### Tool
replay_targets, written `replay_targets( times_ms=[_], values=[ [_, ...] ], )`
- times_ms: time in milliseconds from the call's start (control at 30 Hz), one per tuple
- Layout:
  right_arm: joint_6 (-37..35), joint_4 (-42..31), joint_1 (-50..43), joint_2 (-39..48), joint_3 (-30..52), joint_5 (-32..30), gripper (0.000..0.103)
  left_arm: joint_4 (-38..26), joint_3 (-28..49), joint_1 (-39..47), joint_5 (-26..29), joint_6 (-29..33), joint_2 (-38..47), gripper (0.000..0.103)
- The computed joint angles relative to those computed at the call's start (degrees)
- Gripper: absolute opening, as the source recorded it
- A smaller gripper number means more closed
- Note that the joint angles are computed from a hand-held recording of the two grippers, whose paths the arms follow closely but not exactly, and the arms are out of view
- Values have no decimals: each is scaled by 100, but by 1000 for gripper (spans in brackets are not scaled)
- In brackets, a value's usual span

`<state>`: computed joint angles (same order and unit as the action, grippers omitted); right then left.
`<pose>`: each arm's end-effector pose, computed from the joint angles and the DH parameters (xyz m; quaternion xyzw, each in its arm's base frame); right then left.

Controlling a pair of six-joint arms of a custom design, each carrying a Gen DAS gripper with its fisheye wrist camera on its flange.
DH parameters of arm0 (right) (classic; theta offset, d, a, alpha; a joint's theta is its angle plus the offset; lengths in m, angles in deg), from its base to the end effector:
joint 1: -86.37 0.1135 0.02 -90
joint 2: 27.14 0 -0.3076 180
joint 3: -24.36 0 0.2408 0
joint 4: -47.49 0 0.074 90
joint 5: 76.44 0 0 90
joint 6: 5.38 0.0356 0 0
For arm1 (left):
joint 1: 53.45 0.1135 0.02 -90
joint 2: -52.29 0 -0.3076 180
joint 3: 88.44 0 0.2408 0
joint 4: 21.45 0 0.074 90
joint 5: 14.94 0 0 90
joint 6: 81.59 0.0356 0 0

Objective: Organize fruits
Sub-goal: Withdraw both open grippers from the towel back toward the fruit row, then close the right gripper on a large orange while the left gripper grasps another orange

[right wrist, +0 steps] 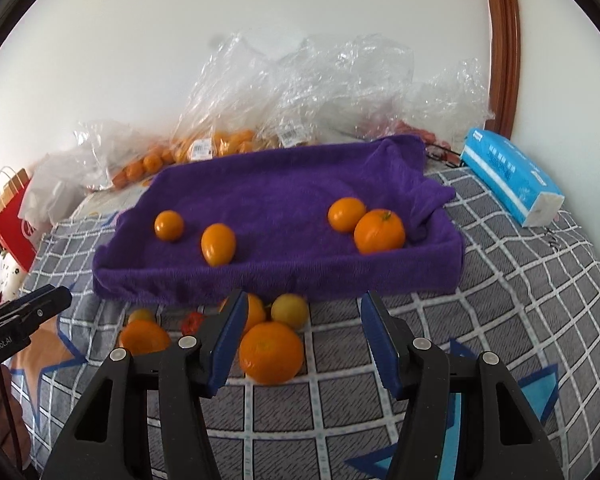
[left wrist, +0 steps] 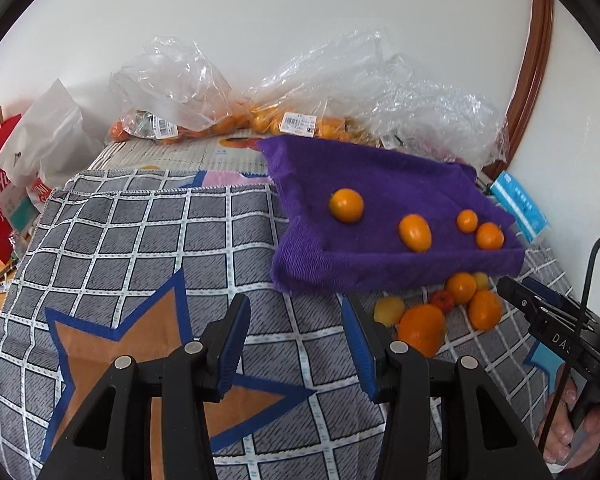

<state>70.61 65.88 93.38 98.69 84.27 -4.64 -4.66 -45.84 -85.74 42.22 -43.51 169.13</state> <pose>0.3670 0.0563 0.0635 -0.2242 0.8945 0.1253 0.3660 0.2472 -0.1334 0.0686 -0.2350 0.8938 0.0211 0.3814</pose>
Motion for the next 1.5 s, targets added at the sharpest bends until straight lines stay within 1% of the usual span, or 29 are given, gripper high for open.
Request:
replay_targets(
  times_ms=[100,200,233,467,533,600,667,733,833,1033,1100,1167,1200,1267,1400,1500],
  values=[
    [60,-121,55,91,31,145,58,-351,143,-74,-20,61,-15,45],
    [170,-192,101,179,85,241,58,-507,196,-141,-6,63,-46,45],
    [206,-175,92,206,89,220,60,-517,206,-147,20,74,-53,45],
    [579,113,169,306,32,332,62,-140,133,-168,170,293,102,45],
    [665,98,202,356,86,318,62,-23,109,-131,260,326,154,45],
    [692,113,251,378,93,363,62,101,80,-58,426,342,211,45],
    [636,148,334,395,83,504,66,316,11,31,657,347,258,45],
    [596,141,402,398,89,585,67,461,-34,86,776,365,296,45],
    [521,145,498,404,82,698,67,452,-35,55,702,319,311,45],
    [301,-280,704,463,315,801,66,434,-60,47,581,234,321,45],
    [224,-214,758,462,277,828,60,366,-54,86,553,173,328,45],
    [188,-118,771,456,214,775,50,342,-59,139,560,129,341,45],
    [177,-71,770,446,179,737,48,334,-63,178,586,108,343,45],
    [151,-32,752,429,140,591,38,322,-70,261,627,62,360,45],
    [159,19,741,410,92,522,36,278,-76,362,653,-15,385,45],
    [234,6,651,406,99,360,35,167,-28,418,691,-63,410,45]
  ],
)
